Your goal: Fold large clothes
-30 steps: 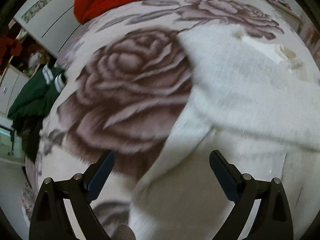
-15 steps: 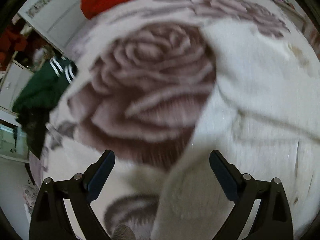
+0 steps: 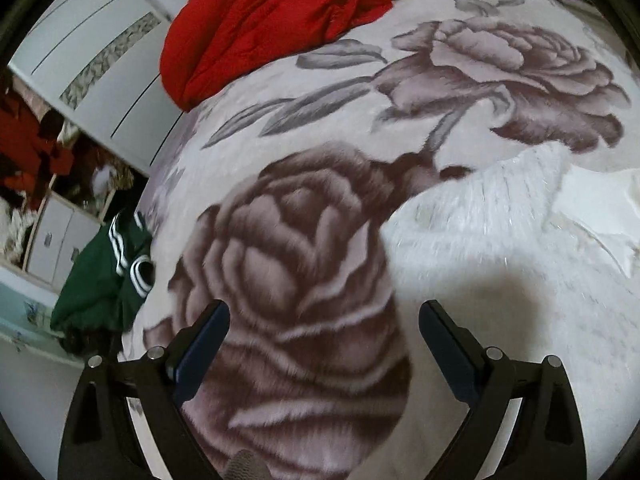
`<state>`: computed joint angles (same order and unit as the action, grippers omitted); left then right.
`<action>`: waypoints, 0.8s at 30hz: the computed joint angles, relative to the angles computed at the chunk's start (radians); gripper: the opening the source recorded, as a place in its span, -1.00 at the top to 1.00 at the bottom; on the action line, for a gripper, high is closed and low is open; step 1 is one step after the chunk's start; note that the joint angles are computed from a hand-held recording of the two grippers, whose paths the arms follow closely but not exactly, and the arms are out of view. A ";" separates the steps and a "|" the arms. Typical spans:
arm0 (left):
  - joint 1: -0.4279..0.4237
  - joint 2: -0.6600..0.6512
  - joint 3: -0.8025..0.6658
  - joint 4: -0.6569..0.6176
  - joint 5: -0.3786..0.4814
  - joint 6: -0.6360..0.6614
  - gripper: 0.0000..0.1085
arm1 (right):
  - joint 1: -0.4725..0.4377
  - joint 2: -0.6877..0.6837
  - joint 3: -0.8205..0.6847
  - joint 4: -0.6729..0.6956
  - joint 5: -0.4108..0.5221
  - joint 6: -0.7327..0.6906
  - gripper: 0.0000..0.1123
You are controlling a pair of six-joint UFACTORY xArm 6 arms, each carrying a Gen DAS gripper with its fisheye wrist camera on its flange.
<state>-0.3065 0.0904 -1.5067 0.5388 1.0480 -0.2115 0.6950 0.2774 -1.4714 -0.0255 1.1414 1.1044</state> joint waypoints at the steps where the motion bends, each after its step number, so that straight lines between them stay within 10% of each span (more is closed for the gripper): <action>1: -0.005 0.019 -0.015 0.012 0.003 -0.005 -0.81 | -0.006 0.023 -0.014 0.001 -0.007 -0.012 0.89; 5: -0.011 0.086 -0.066 0.031 0.012 -0.020 -0.80 | -0.002 0.035 -0.069 -0.147 0.012 0.104 0.89; 10: -0.006 0.099 -0.076 0.035 0.006 -0.015 -0.81 | -0.034 -0.043 0.014 -0.011 -0.036 0.169 0.58; 13: -0.011 0.062 -0.027 0.098 -0.020 -0.037 -0.80 | 0.010 -0.162 0.132 -0.053 -0.250 0.240 0.40; 17: -0.025 0.027 0.050 0.260 -0.053 -0.107 -0.81 | 0.028 -0.061 0.138 0.330 -0.592 -0.025 0.40; 24: -0.017 0.019 0.064 0.254 -0.048 -0.115 -0.81 | -0.003 0.338 -0.293 0.546 -0.293 -0.291 0.51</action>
